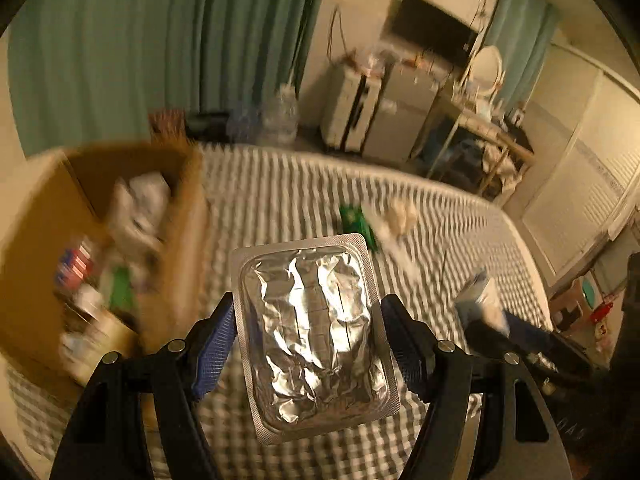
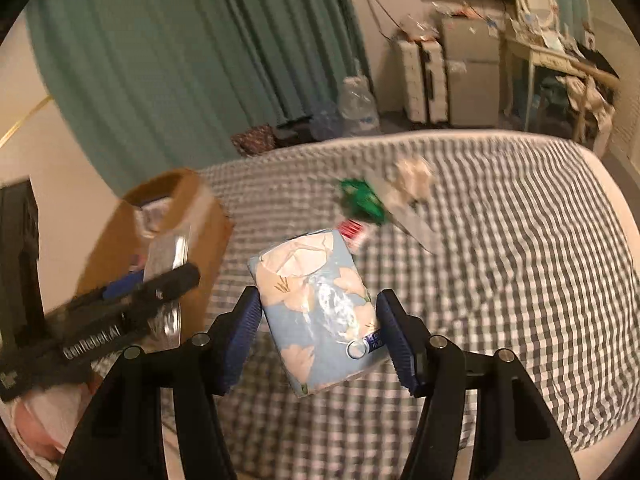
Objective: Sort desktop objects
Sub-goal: 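Carry the foil tray and tissue pack into the box and release both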
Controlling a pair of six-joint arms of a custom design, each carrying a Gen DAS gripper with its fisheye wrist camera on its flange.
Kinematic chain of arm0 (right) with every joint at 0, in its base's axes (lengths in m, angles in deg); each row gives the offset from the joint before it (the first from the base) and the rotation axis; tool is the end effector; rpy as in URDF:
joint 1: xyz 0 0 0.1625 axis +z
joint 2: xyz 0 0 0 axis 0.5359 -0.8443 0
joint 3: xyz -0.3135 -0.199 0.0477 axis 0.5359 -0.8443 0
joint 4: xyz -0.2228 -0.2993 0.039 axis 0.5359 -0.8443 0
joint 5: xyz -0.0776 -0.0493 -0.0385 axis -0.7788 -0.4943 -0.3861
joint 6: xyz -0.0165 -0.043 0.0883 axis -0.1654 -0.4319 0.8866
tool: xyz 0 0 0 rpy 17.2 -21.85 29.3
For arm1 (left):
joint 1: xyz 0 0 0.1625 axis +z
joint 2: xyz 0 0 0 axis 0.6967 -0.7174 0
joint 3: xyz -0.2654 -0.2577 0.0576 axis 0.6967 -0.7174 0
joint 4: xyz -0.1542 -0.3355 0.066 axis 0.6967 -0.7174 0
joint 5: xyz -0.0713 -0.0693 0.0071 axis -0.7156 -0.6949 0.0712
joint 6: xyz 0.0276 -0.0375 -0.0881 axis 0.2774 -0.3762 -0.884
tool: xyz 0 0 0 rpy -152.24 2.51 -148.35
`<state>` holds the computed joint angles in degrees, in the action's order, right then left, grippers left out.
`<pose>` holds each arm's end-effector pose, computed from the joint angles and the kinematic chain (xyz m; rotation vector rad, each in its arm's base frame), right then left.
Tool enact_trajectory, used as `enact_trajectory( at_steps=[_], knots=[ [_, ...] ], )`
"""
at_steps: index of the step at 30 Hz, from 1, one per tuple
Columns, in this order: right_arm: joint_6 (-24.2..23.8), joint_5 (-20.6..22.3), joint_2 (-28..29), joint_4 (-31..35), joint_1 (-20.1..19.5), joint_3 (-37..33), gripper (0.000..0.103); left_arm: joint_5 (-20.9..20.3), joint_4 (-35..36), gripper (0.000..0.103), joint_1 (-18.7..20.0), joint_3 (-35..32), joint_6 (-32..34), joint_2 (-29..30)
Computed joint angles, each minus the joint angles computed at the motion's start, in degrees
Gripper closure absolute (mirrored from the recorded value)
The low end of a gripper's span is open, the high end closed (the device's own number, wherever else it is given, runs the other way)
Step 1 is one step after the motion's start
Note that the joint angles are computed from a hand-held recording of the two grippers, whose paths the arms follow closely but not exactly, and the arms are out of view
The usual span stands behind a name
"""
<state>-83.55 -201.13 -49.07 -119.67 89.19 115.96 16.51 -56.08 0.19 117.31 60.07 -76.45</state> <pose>0.3274 -0.3926 0.1503 0.3940 -2.5123 0.9049 -0.1816 -0.4609 0.3257 0.4780 2.4623 -0.8836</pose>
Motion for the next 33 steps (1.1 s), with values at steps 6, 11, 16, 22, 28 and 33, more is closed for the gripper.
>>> enact_trajectory(
  at_steps=[6,11,16,22,28,33],
  knots=[
    [0.12,1.18,6.24,4.07,6.34,-8.9,0.044,3.34,10.04,0.03,1.0,-4.74,3.4,-7.72],
    [0.96,10.14,14.38,8.12,7.28,-19.0,0.043,4.56,9.84,0.03,4.56,-5.75,7.3,-10.75],
    [4.38,16.23,23.34,14.19,6.67,-30.28,0.043,3.18,6.05,0.03,11.74,-5.92,8.23,-10.76],
    [4.48,15.25,30.03,18.21,5.93,-38.08,0.042,1.82,3.91,0.03,18.03,-6.06,10.38,-8.23],
    [2.06,11.18,33.68,13.86,6.62,-41.33,0.008,2.26,3.92,0.005,18.62,-5.76,10.43,-6.43],
    [-0.04,8.94,30.99,7.28,7.19,-37.19,0.008,7.88,5.48,0.004,15.11,-2.84,8.34,-7.35]
  ],
)
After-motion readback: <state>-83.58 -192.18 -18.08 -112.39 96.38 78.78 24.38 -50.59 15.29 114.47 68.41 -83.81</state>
